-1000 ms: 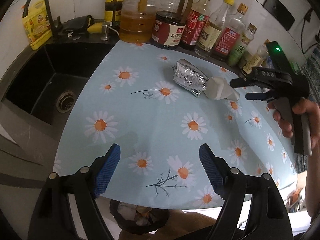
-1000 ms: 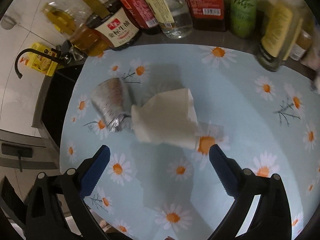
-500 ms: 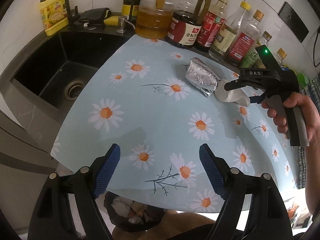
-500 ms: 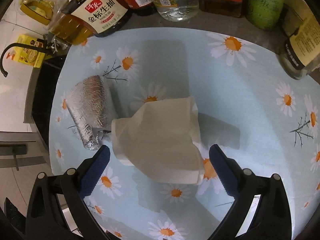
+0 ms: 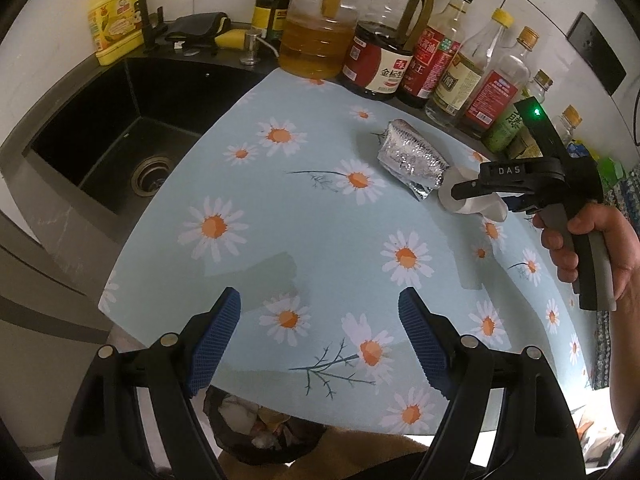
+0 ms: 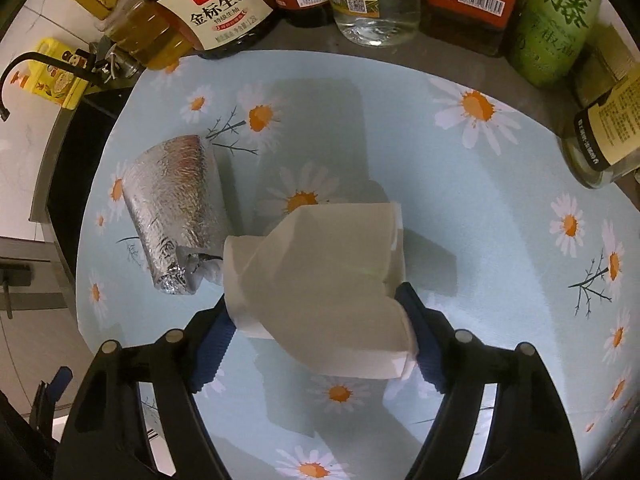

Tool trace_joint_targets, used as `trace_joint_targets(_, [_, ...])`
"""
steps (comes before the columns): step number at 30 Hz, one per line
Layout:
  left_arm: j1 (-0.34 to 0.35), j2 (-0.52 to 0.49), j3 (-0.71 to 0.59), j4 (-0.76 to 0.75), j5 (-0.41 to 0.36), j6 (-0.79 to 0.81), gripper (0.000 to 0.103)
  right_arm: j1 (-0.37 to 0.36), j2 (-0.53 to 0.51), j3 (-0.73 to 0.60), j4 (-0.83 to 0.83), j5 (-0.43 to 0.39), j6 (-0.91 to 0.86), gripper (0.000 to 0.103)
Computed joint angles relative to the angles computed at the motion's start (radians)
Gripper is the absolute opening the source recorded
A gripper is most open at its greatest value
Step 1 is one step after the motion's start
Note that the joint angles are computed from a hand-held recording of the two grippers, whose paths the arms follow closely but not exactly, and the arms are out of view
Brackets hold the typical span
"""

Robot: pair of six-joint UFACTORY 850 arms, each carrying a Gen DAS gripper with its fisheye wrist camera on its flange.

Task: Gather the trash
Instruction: 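Grasp the white paper cup with the right gripper, then grasp the foil-wrapped cup with the left gripper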

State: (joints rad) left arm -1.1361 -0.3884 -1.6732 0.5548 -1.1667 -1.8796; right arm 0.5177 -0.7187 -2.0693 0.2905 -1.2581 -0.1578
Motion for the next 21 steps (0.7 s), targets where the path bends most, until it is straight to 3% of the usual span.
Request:
trace_joint_targets(10, [0.052, -0.065, -0.114, -0.014, 0.012, 0.189, 0.079, -0.048, 0.078, 0.080, 0.121, 0.023, -0.085, 0.077])
trace_joint_targets(12, [0.069, -0.084, -0.143, -0.025, 0.026, 0.243, 0.086, -0.056, 0.101, 0.108, 0.159, 0.035, -0.105, 0.077])
trace_joint_targets(19, [0.140, -0.180, -0.290, -0.081, 0.042, 0.496, 0.089, -0.103, 0.206, 0.233, 0.260, 0.072, -0.183, 0.077])
trace_joint_targets(21, [0.162, -0.203, -0.326, -0.104, 0.048, 0.555, 0.097, -0.116, 0.237, 0.272, 0.261, 0.099, -0.193, 0.077])
